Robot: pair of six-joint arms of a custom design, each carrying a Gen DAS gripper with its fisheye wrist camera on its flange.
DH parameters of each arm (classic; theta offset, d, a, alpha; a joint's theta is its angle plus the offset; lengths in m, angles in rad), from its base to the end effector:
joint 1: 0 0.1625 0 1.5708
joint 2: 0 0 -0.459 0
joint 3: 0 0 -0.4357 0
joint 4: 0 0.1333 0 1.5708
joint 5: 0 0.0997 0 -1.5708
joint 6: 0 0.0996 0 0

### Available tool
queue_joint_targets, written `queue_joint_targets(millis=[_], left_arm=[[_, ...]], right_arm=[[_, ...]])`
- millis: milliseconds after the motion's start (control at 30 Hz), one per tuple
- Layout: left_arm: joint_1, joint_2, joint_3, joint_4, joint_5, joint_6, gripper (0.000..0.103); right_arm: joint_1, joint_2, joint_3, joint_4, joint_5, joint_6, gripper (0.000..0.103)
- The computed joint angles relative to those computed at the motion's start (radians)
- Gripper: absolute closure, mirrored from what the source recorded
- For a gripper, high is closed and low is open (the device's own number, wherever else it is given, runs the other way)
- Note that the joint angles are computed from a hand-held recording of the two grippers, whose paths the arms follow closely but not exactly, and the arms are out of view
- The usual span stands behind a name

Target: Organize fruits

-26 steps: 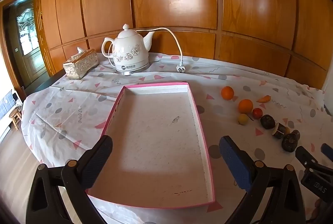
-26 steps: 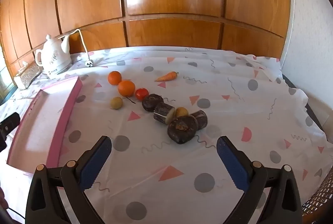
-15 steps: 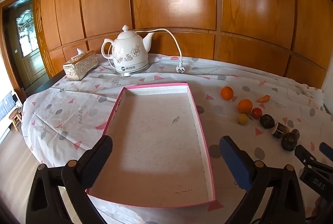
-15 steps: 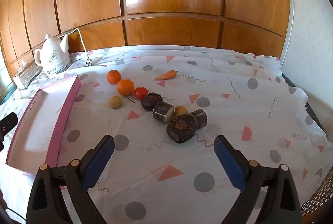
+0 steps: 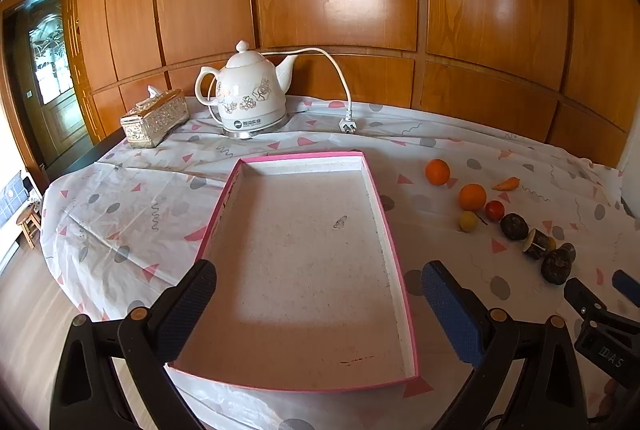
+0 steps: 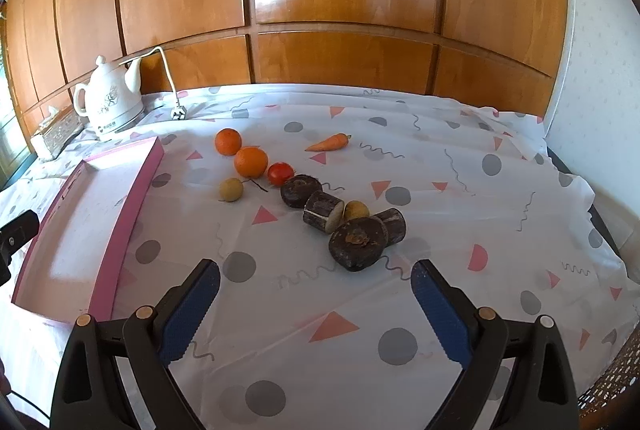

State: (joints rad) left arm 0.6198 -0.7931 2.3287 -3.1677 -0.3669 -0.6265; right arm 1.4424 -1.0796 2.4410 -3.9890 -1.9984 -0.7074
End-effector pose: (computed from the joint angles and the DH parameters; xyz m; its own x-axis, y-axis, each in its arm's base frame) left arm -0.2260 -0.4392 0.0246 -0.6829 -0.1303 -0.7188 0.5087 0.6214 -0.5959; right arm 0.0355 -0.4432 0.1833 -0.6917 0.0439 0.7209 -0.5086 0.6791 -0.5293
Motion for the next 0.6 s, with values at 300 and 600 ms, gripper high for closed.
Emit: queue_joint_targets(millis=[300,600], left_arm=[[-0.006,0.002,-0.001,0.007,0.004,-0.011,0.000],[-0.009,-0.001,-0.001,0.017,0.006,-0.022,0.000]], right_arm=[[0.005,0.002,0.001,-0.006,-0.007,-0.010,0.005],[0.008,0.001,0.000,-0.002,-0.014,-0.009,0.005]])
